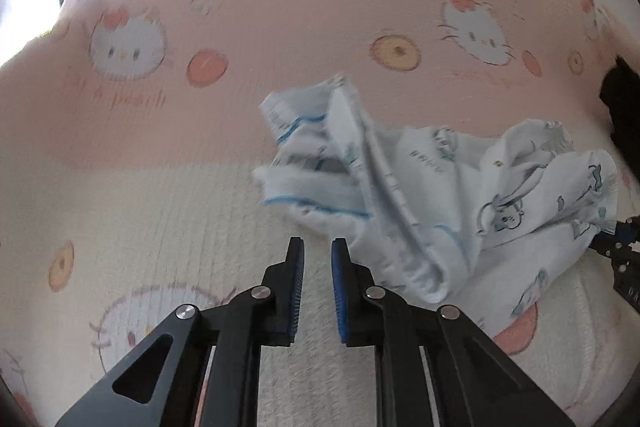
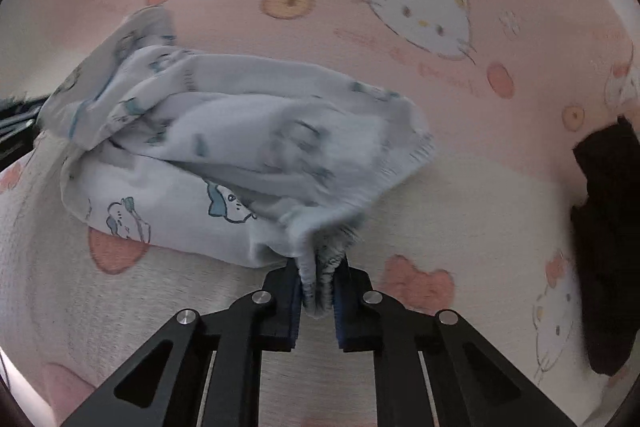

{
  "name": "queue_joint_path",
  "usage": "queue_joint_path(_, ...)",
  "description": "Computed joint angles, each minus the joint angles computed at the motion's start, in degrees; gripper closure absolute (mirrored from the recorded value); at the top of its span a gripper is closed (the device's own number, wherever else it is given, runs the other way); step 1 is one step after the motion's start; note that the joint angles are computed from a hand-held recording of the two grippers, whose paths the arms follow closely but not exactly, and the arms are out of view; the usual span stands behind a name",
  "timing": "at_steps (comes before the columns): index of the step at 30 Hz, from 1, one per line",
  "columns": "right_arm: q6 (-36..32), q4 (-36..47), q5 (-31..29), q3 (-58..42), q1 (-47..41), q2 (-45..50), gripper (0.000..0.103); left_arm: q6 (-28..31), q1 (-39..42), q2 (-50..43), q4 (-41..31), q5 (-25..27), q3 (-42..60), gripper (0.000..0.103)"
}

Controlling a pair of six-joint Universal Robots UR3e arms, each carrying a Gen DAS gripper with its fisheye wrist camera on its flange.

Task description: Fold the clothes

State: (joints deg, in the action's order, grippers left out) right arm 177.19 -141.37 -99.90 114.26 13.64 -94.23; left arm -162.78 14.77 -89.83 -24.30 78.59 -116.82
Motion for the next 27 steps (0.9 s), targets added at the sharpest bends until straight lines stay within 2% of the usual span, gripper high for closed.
queue_joint_path(3,-1.2,2.3,2.1,1.3,-4.1,-2.8,0.093,0.2,2.0,1.6,-2.0,-0.7,-0.6,0.091)
queue_joint_path(7,-3.0,5.7,6.0,0.2,-5.7,-3.3,0.092,0.1,6.2,3.4,-10.7,-9.0,0.8,0.091)
queue_joint_path(8,-3.5,6.5,6.8,-0.1,-6.0,-3.4,0.090,0.2,7.1,3.1,-14.5,-11.5,2.1,0.091)
queue_joint_path(10,-4.3,5.8,6.3,0.5,-5.7,-3.6,0.071,-0.2,7.7,2.0,-21.3,-15.1,4.6,0.088)
queue_joint_path(11,-4.6,5.5,6.1,0.8,-5.5,-3.7,0.051,-0.6,7.8,1.7,-23.9,-16.4,5.5,0.083)
queue_joint_path(12,-4.7,4.7,6.7,1.3,-5.6,-3.9,0.044,-0.8,7.9,1.8,-25.7,-17.7,5.6,0.080)
queue_joint_path(14,-4.5,4.1,9.2,2.0,-6.9,-5.0,0.043,-1.4,8.0,3.5,-26.1,-19.4,4.1,0.059)
queue_joint_path(15,-4.3,4.4,11.2,2.3,-8.0,-5.8,0.037,-1.9,8.0,4.5,-25.5,-20.0,3.1,0.052)
queue_joint_path(16,-4.1,4.6,13.2,2.6,-9.1,-6.7,0.034,-2.3,8.0,5.2,-24.9,-20.3,2.4,0.042)
queue_joint_path(17,-3.8,4.9,15.1,2.8,-10.2,-7.5,0.032,-2.5,7.7,5.5,-24.5,-20.1,2.5,0.040)
queue_joint_path(20,-1.1,3.7,15.2,2.7,-9.3,-7.4,0.031,-2.6,6.0,5.6,-23.6,-18.7,3.6,0.040)
queue_joint_path(27,-1.3,1.5,18.1,0.9,-11.7,-2.6,0.032,-2.8,4.5,1.1,-22.9,-20.2,8.1,0.040)
